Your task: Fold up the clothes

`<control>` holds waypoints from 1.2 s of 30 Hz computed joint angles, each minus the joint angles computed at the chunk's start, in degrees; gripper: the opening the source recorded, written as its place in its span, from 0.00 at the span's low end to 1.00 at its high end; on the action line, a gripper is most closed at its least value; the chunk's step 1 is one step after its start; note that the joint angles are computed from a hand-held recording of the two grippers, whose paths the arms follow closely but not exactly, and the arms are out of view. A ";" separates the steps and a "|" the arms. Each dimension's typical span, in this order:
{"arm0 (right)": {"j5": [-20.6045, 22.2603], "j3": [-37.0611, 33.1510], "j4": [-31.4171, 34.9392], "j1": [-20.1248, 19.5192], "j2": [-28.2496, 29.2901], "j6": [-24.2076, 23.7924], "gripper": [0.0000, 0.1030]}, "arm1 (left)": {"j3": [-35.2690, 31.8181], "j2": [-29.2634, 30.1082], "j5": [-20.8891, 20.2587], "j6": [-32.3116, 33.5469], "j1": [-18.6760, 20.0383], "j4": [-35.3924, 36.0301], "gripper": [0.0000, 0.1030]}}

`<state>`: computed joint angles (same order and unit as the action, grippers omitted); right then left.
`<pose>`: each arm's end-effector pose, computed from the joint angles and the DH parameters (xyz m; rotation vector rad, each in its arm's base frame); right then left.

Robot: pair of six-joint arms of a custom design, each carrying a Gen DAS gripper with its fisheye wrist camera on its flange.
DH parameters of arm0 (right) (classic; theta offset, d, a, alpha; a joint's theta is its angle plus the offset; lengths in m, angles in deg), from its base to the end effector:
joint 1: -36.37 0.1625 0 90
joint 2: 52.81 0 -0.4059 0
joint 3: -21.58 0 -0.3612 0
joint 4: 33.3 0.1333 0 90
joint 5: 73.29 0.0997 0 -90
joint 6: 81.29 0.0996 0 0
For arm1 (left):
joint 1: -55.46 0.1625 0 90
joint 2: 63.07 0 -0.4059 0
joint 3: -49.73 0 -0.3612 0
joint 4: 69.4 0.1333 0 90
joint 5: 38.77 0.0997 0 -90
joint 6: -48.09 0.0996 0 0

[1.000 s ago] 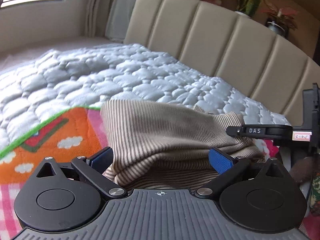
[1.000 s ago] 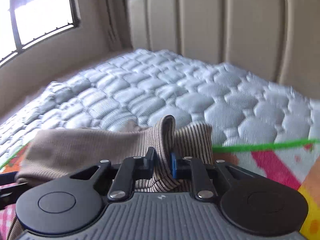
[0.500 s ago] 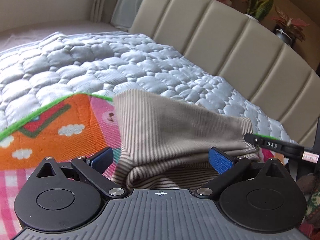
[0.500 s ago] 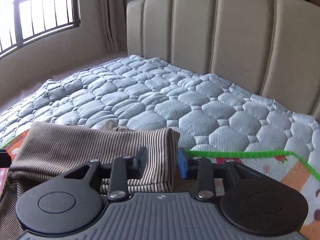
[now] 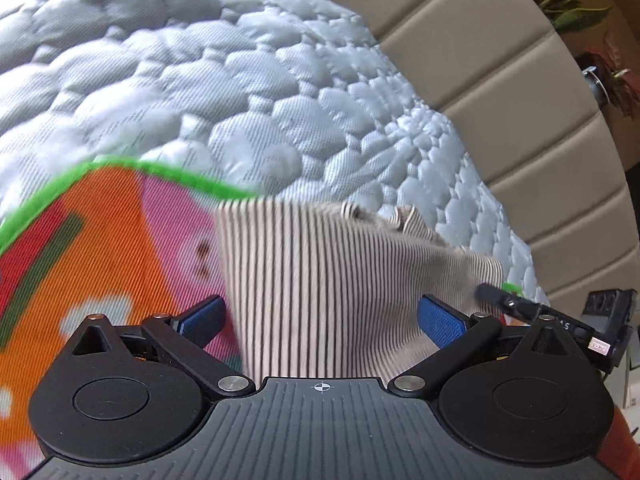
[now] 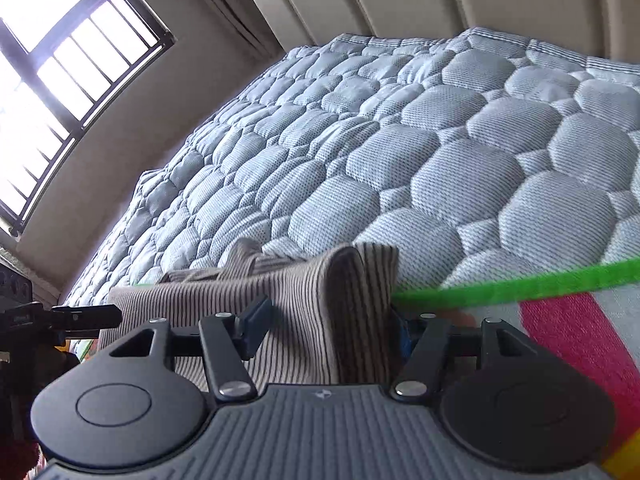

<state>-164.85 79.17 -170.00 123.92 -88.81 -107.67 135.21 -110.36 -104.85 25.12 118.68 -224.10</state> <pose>0.0964 -0.8016 0.2203 0.6012 -2.8799 0.6246 -0.1554 -0.6934 0.2005 -0.0471 2.8368 -0.8581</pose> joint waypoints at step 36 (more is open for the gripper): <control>-12.42 41.19 -25.07 4.65 -27.06 -23.40 0.19 | 26.70 -19.62 15.66 -11.80 -22.74 11.99 0.77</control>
